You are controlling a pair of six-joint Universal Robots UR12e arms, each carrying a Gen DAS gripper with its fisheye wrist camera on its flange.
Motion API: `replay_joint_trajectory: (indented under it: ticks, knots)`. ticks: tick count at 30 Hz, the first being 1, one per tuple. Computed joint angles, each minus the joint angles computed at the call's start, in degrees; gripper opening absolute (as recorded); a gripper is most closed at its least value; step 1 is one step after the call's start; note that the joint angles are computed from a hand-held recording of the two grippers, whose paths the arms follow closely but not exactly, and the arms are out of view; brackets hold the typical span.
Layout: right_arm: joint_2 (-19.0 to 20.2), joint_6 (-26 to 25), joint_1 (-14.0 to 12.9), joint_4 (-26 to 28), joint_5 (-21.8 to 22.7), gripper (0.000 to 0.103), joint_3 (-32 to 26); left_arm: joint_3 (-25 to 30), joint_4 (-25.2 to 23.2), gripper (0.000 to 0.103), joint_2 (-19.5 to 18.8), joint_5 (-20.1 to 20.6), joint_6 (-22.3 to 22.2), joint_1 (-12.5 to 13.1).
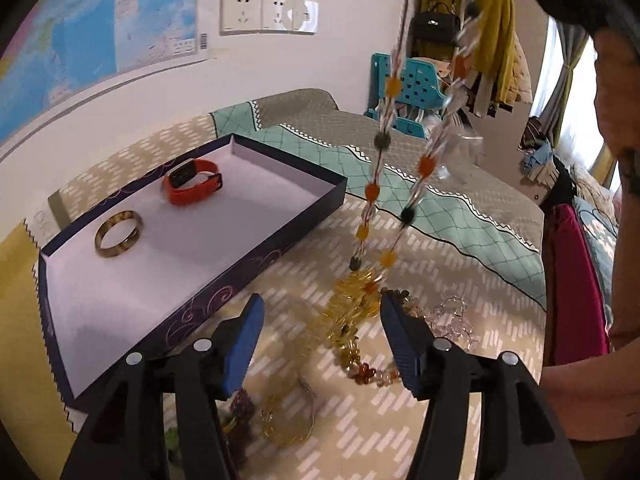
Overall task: Organize jewelry
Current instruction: 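Carry the amber bracelet and beaded necklace over the box lid with both grippers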
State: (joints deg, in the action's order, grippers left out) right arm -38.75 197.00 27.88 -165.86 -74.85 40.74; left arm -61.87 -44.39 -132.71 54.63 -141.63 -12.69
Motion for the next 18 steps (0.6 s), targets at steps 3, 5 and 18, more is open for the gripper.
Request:
replay_joint_trajectory:
  ticks: [3,5,18]
  knots:
    - [-0.2,0.0,0.0,-0.2,0.0,0.006,0.1,0.8,-1.4,0.057,-0.5,-0.7,1.6,-0.1]
    - [-0.4,0.1,-0.1,-0.5,-0.1,0.006,0.4,0.6,-3.1,0.042,-0.4,-1.2,3.5,-0.2]
    - [-1.9,2.2,-0.7,-1.8,-1.7,0.006,4.1,-0.7,1.7,0.004,0.5,-2.9,-1.6,-0.1]
